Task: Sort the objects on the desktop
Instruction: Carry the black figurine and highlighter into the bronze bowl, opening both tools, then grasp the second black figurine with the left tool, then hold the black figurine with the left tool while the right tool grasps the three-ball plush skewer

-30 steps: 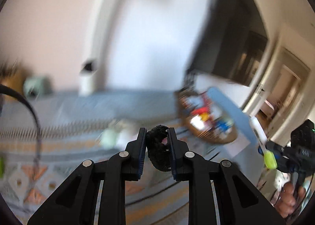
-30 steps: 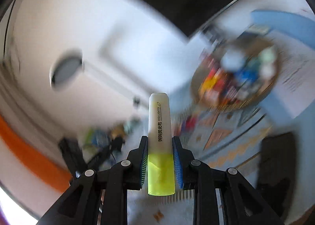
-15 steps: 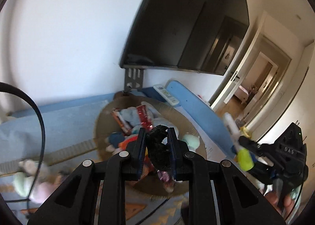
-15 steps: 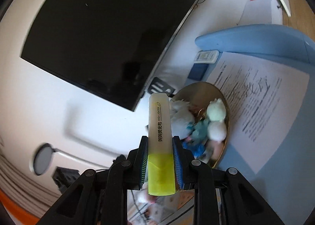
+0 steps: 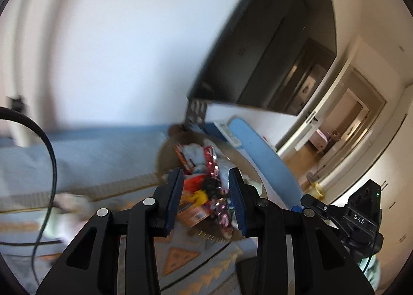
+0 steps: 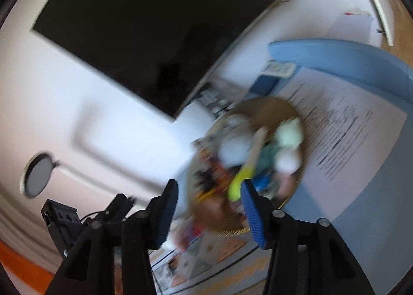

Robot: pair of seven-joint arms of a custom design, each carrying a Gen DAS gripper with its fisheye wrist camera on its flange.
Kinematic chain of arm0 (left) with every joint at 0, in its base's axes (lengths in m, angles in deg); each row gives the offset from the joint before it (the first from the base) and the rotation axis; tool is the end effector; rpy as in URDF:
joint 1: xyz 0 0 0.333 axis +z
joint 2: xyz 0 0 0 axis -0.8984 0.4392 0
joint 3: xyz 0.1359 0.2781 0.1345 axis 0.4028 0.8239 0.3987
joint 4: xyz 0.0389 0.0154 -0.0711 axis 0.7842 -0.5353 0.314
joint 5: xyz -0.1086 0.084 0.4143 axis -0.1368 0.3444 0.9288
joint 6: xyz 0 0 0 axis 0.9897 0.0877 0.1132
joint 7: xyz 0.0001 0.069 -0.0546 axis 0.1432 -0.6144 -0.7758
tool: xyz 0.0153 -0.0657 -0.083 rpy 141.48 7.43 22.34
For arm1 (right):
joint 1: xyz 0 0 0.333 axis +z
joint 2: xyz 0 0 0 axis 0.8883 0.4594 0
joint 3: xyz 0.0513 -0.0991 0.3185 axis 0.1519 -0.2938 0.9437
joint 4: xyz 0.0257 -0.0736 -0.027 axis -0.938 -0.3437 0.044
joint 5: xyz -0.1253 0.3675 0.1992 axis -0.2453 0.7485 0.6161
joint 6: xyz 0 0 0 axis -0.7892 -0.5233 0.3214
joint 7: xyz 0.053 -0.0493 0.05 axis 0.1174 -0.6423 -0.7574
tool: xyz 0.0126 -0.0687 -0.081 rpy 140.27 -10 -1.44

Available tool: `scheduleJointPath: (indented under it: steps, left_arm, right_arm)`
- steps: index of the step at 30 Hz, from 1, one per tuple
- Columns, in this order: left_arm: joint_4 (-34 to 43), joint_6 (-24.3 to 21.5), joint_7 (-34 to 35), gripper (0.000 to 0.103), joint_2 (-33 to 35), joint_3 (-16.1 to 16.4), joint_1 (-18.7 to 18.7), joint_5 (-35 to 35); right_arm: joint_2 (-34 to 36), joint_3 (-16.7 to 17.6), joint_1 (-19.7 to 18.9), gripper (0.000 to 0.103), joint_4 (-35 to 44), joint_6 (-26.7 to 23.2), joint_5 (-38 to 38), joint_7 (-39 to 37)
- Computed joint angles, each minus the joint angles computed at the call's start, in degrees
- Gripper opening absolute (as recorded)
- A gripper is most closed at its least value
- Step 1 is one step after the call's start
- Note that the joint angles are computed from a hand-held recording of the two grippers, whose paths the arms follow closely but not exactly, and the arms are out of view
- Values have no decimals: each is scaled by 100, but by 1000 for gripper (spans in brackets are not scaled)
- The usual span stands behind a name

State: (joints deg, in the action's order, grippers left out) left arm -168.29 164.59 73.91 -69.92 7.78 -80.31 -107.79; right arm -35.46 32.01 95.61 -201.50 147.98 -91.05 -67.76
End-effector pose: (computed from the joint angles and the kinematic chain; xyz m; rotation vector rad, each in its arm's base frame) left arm 0.5511 -0.2874 0.5470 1.2880 -2.3591 1.5298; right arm 0.2904 0.4532 0.5060 -0.6449 1.9419 -0.3263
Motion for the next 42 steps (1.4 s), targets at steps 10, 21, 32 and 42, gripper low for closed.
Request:
scheduleJointPath:
  steps: [10, 21, 32, 42]
  left_arm:
    - [-2209, 1685, 34, 55, -1680, 582, 343, 1289]
    - [-1805, 1276, -597, 54, -82, 525, 449, 2206]
    - [-1813, 1772, 5, 27, 114, 144, 445, 1653]
    - [-1633, 1475, 1326, 27, 25, 600, 769, -1201]
  right_arm:
    - [2440, -33, 672, 103, 2148, 312, -1766, -322]
    - [4240, -644, 1263, 103, 3567, -37, -48, -3105]
    - [3990, -1544, 1706, 103, 3121, 1152, -114, -2080]
    - [4639, -1717, 1923, 103, 4730, 140, 1634, -5280]
